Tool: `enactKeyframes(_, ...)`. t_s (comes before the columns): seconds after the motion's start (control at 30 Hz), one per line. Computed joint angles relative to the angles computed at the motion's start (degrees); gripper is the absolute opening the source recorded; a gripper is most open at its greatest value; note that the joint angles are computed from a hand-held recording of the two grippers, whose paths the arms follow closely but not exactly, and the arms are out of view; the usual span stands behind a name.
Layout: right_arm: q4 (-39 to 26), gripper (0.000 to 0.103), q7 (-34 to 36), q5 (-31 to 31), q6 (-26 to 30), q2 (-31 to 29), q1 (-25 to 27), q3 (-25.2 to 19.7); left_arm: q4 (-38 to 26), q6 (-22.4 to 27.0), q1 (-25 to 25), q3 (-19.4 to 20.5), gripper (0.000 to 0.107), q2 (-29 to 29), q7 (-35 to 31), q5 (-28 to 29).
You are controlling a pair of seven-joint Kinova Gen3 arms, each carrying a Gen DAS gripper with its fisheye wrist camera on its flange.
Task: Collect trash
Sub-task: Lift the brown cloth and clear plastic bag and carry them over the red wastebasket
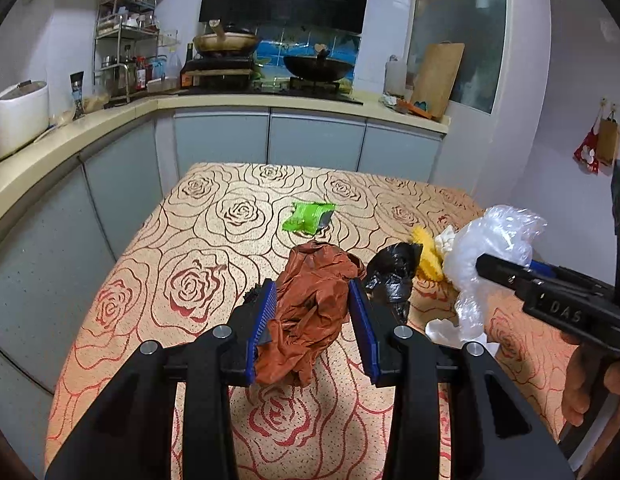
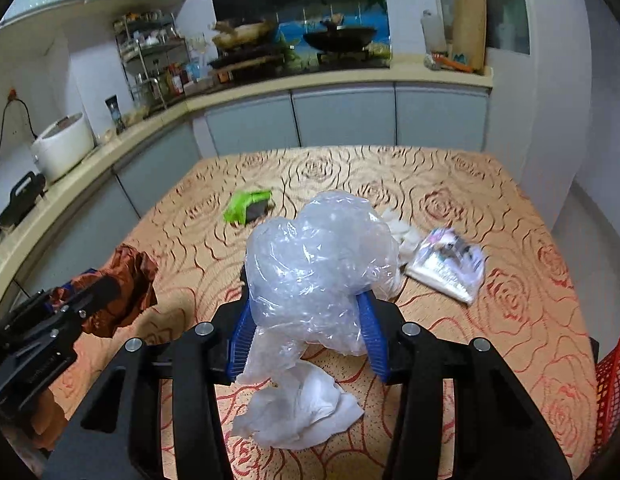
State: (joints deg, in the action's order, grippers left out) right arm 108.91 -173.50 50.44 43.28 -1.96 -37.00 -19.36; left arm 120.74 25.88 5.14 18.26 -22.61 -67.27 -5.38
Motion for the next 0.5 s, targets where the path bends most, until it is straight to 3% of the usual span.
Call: enactKeyframes(0.5,0.89,0.046,-3.25,3.04,6.57,-6.08,1.41,-5.01,-2.99,2.82,-1.58,2.99,0.036,-4.47,1.19,-0.63)
